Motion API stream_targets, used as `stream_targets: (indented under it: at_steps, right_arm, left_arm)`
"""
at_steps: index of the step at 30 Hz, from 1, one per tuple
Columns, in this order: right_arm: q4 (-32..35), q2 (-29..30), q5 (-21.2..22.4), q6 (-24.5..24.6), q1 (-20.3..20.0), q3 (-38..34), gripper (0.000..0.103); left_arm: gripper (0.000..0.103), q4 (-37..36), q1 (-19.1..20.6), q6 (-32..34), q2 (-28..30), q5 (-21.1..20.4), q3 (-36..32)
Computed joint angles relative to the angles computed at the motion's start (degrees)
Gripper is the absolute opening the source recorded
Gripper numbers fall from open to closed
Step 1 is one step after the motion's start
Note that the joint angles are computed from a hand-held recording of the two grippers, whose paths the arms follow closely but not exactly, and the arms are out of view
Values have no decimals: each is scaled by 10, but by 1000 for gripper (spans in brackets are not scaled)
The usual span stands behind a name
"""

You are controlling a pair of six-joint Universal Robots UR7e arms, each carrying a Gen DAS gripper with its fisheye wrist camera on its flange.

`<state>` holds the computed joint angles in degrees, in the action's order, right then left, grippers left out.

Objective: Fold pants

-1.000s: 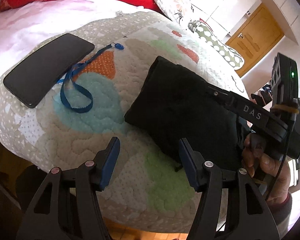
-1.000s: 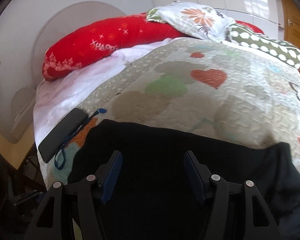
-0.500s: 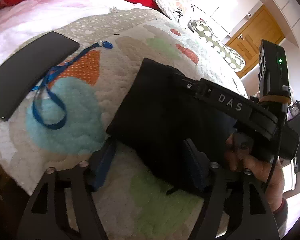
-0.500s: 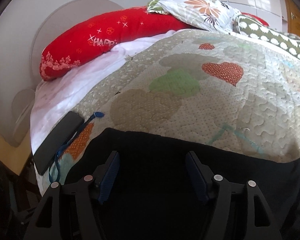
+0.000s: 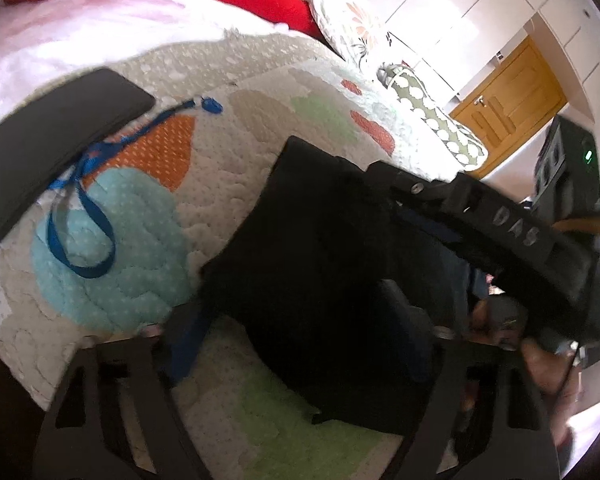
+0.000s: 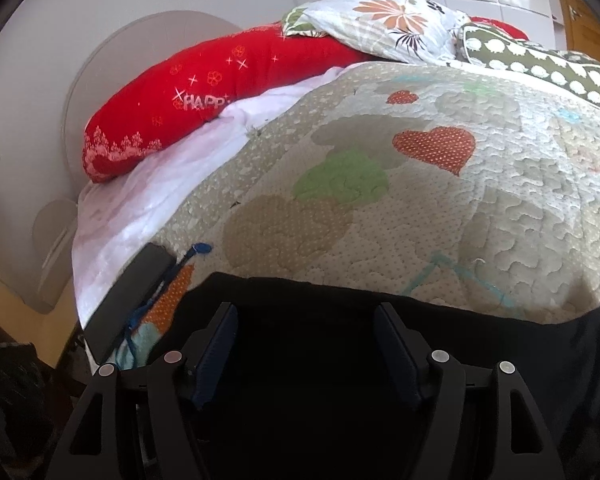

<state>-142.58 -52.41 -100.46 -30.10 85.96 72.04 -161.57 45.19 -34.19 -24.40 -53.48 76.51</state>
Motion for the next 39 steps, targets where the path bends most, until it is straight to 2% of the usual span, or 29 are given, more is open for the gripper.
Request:
stream_targets:
  at_steps: [1, 2, 3, 6, 10, 14, 16, 20, 25, 26, 27, 28, 31, 34, 39]
  right_arm:
    - [5, 0, 1, 1, 1, -2, 68]
    - [10, -2, -1, 2, 2, -3, 68]
    - [8, -4, -1, 3, 4, -2, 68]
    - [13, -18, 6, 11, 4, 4, 68]
    - [29, -38, 40, 37, 2, 3, 68]
    - [97, -43, 63, 71, 8, -27, 76]
    - [122, -37, 45, 76, 17, -43, 77]
    - [154, -23, -17, 56, 38, -61, 78]
    - [199, -12, -35, 50, 36, -69, 77]
    - [184, -16, -44, 34, 35, -59, 66]
    - [156, -23, -52, 12, 34, -42, 52]
    - [132, -30, -54, 0, 33, -29, 30]
    - [90, -69, -9, -12, 14, 5, 18]
    - [45, -119, 9, -27, -2, 44, 5]
    - [-10, -201, 47, -9, -55, 94, 1]
  left_arm:
    - [52, -6, -2, 7, 2, 7, 1]
    - [48, -18, -1, 13, 2, -2, 4]
    - [39, -26, 0, 17, 1, -10, 6]
    - [31, -48, -11, 38, 2, 10, 11]
    - [29, -85, -40, 111, 16, 70, 10]
    - [29, -139, -71, 208, 49, 135, -3]
    - [29, -163, -84, 255, 67, 160, -12]
    - [29, -176, -94, 291, 84, 166, -24]
    - [29, -179, -100, 324, 95, 169, -36]
    - [29, -177, -102, 328, 95, 169, -35]
    - [29, -180, -102, 329, 92, 164, -31]
    - [29, -180, -102, 328, 88, 151, -27]
    - [29, -201, -107, 344, 79, 111, -17]
    - [29, -208, -107, 345, 65, 15, -14]
    - [29, -142, -91, 330, 79, -183, -65]
